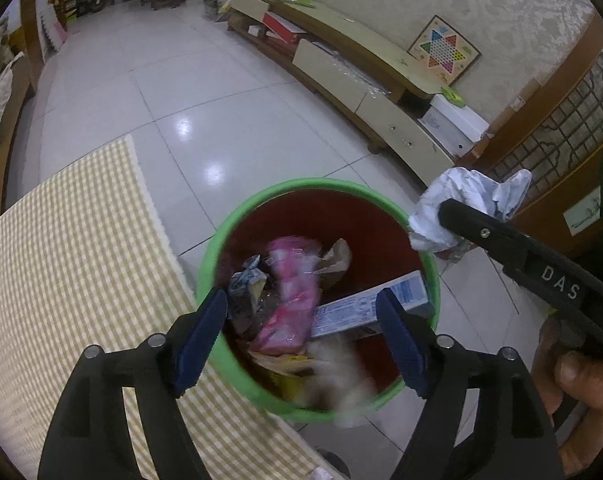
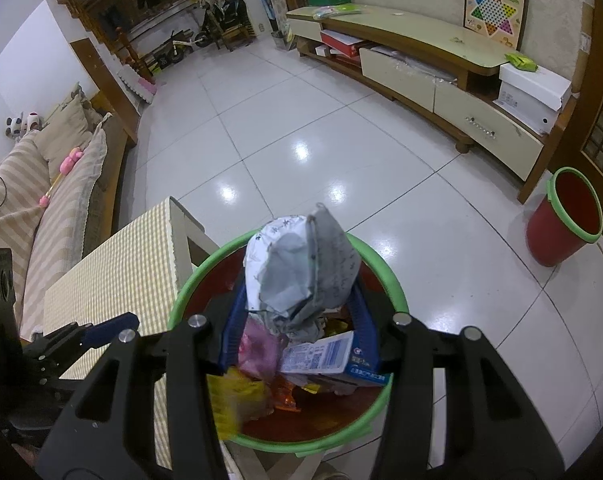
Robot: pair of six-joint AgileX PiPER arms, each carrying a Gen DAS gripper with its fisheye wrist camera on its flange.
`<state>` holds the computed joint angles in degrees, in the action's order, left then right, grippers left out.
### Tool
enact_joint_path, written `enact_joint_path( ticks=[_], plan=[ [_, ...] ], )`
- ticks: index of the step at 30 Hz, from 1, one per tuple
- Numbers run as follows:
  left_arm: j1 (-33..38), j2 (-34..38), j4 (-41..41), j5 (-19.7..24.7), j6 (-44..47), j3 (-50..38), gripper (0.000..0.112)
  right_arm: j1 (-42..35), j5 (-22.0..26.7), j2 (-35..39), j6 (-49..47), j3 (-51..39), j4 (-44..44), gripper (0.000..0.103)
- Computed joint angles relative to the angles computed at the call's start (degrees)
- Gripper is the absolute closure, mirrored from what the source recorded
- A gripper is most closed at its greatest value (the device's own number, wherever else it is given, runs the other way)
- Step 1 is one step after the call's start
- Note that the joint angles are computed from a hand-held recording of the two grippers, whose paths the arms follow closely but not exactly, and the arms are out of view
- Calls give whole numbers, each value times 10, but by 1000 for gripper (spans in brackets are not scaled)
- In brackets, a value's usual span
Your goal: Collect trash
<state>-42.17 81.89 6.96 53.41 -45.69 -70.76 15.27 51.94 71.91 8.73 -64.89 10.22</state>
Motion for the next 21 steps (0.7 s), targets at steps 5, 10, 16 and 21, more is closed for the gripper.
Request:
enact_joint_path(
  ticks=[5,10,16,21],
  plan=[
    [-8,-26,18,5,-21,22,33,10,-3,6,6,-3,-3,57],
    [-21,-49,47,23,-36,30,31,18,-4,13,6,-7,-6,57],
    [-27,-87,61,39,-47,47,31,41,-5,22,10,-14,-13,53],
    [-35,-116,72,53,-60,61,29,71,-7,24,46,-19,-57,29]
  ],
)
